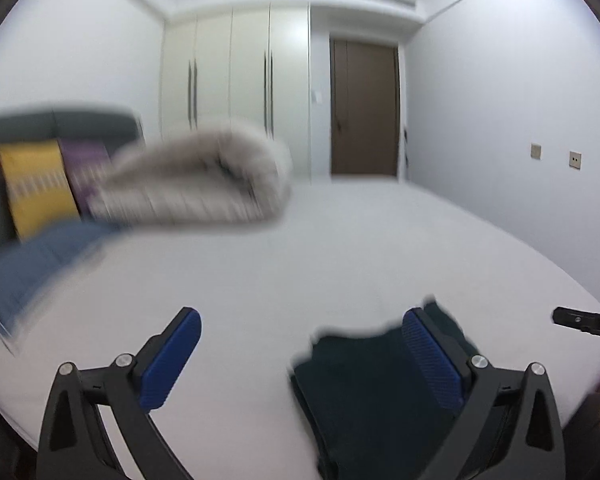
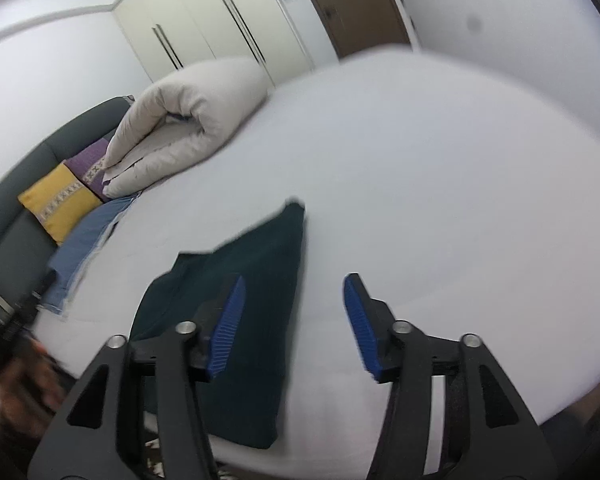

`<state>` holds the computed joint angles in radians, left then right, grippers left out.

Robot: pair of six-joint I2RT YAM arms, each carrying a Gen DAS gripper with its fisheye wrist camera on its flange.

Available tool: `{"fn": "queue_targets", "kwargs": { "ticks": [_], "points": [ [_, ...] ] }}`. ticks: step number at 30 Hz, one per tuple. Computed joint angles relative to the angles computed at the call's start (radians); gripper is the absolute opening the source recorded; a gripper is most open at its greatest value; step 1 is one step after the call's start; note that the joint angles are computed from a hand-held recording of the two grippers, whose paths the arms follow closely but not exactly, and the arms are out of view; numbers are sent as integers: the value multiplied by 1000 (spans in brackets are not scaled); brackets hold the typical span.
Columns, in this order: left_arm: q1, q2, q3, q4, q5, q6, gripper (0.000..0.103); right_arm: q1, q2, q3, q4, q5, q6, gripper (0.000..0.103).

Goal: Fold small clothes

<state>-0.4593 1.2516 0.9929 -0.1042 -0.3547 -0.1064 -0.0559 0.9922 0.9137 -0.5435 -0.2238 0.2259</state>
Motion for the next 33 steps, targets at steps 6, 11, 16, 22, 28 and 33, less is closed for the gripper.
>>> {"fn": "queue_targets", "kwargs": {
  "ticks": [6, 11, 16, 22, 28, 33],
  "points": [
    [-25, -90, 73, -36, -51, -31, 103, 256, -168, 68, 59, 413, -39, 103],
    [-28, -85, 161, -142, -66, -63, 103, 393, -187, 191, 54, 555, -92, 103],
    [-60, -91, 141, -162, -166, -68, 103, 459, -175, 267, 3, 597, -39, 103],
    [-82, -95, 92, -215, -153, -99, 103, 600, -120, 284, -57, 709, -18, 103],
    [-96, -45, 85, -281, -166, -126, 103, 660, 29, 313, -226, 729, 142, 103],
    [-81, 9, 66, -326, -135, -175, 103, 623, 126, 252, -257, 696, 221, 103]
  ]
}}
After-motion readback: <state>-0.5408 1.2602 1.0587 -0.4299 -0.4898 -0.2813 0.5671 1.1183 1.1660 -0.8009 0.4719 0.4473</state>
